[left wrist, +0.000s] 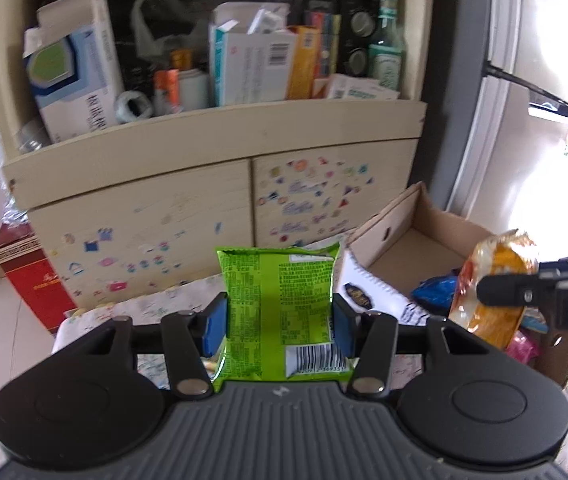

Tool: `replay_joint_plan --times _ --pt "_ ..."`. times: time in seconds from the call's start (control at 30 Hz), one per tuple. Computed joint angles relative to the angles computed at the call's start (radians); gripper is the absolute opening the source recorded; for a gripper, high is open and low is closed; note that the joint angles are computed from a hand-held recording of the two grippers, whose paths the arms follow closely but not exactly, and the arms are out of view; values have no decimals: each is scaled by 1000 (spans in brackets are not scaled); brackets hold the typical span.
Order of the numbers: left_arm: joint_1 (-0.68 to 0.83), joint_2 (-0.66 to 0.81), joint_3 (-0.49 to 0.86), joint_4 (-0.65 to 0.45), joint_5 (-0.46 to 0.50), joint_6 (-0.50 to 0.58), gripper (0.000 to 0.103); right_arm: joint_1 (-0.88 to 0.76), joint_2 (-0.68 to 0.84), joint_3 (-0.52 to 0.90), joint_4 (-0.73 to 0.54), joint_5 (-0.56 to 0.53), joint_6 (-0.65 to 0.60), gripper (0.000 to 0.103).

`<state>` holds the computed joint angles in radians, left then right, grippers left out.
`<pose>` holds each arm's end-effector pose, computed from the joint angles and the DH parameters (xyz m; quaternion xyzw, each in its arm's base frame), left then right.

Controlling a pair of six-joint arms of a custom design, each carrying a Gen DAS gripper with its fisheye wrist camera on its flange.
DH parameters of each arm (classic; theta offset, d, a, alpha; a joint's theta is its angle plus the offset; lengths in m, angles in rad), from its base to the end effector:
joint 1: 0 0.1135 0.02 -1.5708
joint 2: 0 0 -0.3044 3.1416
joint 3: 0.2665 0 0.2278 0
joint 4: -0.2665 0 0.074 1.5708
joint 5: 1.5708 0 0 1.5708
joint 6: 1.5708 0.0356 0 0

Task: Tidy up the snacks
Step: 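Lift the green and orange bags and carry them over the box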

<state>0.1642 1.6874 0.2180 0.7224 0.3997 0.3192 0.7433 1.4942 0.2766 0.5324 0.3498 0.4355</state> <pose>0.2151 0.0216 0.1307 0.1488 0.8893 -0.0827 0.4245 0.1645 0.1346 0.1636 -0.0627 0.8907 0.1038 0.4381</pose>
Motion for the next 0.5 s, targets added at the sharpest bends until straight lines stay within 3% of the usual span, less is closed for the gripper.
replay_joint_plan --times 0.5 --pt "-327 31 -22 137 -109 -194 52 -230 -286 -94 -124 30 -8 43"
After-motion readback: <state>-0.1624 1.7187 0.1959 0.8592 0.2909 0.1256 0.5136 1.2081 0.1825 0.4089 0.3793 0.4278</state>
